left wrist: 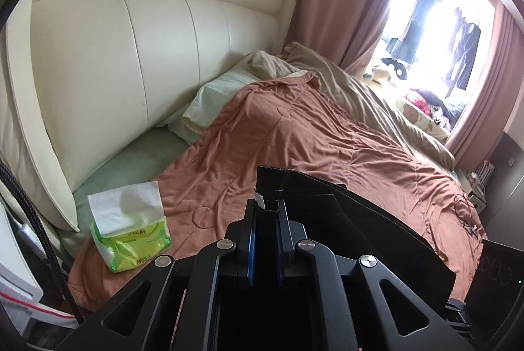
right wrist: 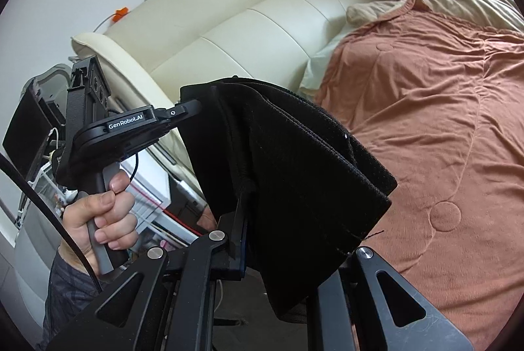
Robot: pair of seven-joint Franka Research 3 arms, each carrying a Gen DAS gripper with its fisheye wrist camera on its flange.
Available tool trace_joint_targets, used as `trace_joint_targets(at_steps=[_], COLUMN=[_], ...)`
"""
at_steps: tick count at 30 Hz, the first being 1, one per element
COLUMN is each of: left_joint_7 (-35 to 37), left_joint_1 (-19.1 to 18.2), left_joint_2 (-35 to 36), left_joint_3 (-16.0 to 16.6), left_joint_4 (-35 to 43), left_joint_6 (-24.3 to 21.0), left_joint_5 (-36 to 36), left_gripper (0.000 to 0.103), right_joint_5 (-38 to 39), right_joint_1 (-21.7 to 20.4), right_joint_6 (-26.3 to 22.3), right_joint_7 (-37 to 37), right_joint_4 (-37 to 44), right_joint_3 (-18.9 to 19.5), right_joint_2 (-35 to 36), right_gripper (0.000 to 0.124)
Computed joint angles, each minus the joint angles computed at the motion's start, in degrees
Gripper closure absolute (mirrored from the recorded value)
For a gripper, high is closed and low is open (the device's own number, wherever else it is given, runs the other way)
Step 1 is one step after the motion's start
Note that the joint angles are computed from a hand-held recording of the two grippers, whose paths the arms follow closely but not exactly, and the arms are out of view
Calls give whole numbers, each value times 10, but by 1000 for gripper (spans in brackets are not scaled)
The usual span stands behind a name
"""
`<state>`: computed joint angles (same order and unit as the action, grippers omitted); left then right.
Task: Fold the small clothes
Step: 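Lift the folded tank top with both grippers and carry it toward the headboard, then lower the tank top onto the bed beside the tissue pack and open both grippers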
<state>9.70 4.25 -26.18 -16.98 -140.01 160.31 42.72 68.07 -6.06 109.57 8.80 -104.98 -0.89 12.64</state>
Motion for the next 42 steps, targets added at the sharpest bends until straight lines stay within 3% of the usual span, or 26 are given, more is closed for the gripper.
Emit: trace_joint_targets(at_steps=[6, 12, 18, 21, 22, 23, 24, 25, 26, 27, 29, 32, 42], left_joint_7=[20, 40, 63, 66, 60, 59, 51, 40, 30, 19, 14, 15, -38], left_joint_1=[5, 2, -30, -48, -55, -60, -65, -68, -70, -71, -73, -75, -85], left_joint_2=[69, 158, 244, 283, 295, 306, 314, 317, 317, 315, 311, 302, 229], left_joint_3=[26, 41, 71, 83, 87, 93, 97, 103, 107, 111, 113, 111, 82], left_joint_4=[34, 98, 167, 207, 221, 232, 238, 236, 232, 225, 214, 193, 84], left_joint_6=[25, 8, -10, -48, -71, -87, -98, -95, -90, -82, -80, -81, -66], left_joint_5=[-3, 18, 30, 42, 52, 52, 53, 58, 62, 65, 60, 46, 30], left_gripper=[93, 93, 93, 91, 84, 74, 69, 63, 60, 59, 59, 59, 59], right_joint_5=[-18, -40, -75, -101, -111, -123, -141, -161, -192, -192, -202, -213, -217], right_joint_1=[11, 3, 2, 0, 2, 6, 12, 19, 18, 25, 20, 6, -15], right_joint_6=[21, 30, 64, 67, 73, 83, 88, 91, 100, 103, 130, 123, 135], right_joint_7=[39, 71, 147, 191, 199, 209, 229, 256, 294, 302, 303, 315, 250], right_joint_4=[86, 169, 254, 303, 317, 329, 346, 370, 399, 407, 407, 416, 301], right_joint_3=[20, 46, 65, 77, 80, 82, 81, 78, 87, 77, 86, 98, 96], right_joint_2=[72, 145, 219, 258, 269, 278, 290, 307, 328, 333, 333, 339, 269], right_gripper=[116, 116, 115, 115, 114, 112, 108, 93, 71, 62, 56, 56, 56])
